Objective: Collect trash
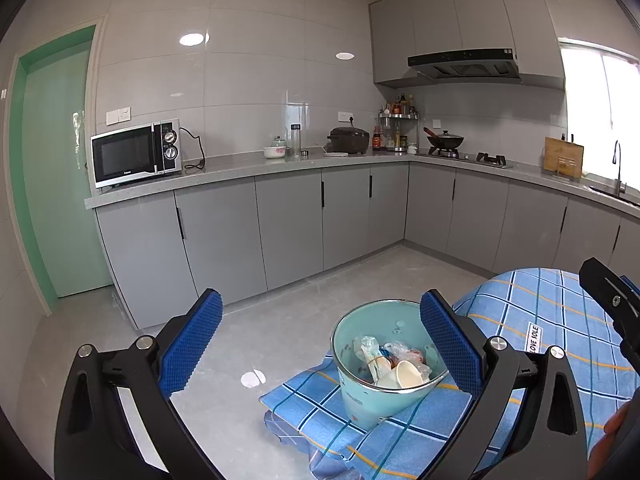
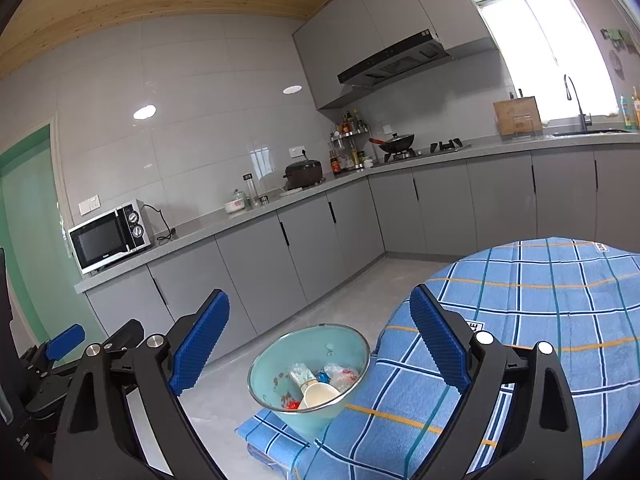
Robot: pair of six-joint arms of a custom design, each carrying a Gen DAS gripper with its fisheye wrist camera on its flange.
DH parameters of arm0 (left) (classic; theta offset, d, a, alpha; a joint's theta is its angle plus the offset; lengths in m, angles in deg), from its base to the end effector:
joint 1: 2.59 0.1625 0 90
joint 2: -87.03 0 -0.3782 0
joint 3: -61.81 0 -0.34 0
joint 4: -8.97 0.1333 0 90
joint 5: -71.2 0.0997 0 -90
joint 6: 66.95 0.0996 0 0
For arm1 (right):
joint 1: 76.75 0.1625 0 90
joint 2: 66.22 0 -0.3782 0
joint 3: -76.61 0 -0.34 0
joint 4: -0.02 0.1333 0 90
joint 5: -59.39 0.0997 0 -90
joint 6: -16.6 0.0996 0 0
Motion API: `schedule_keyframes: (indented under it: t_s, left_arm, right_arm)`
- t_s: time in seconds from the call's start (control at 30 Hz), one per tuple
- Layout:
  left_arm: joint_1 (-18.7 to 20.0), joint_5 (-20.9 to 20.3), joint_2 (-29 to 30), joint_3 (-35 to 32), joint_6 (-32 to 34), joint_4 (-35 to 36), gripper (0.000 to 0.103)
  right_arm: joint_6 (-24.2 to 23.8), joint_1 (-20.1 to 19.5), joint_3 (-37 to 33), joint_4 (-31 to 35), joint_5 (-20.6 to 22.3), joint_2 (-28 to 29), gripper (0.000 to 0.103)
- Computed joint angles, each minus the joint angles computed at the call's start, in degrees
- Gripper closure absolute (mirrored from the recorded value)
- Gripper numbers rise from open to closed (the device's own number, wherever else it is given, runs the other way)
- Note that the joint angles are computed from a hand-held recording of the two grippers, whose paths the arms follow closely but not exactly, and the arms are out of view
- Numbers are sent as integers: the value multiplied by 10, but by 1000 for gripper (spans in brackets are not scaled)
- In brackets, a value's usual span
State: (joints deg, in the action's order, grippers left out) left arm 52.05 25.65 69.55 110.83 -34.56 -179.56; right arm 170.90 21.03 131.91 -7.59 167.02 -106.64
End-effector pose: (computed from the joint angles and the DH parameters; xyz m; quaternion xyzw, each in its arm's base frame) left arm -0.2713 -0.7332 0.1622 0.2570 0.7573 -0.5189 0.3021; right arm 0.1967 -0.6777 0.2095 0.1166 -0.7394 0.6272 0.2153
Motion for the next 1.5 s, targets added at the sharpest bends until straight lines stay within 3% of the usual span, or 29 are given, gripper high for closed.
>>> schedule_keyframes:
  t_s: [1.5]
  left_arm:
    - [-3, 0, -6, 15, -4, -11, 6]
  right_arm:
    - [9, 4, 13, -8, 3, -4, 12]
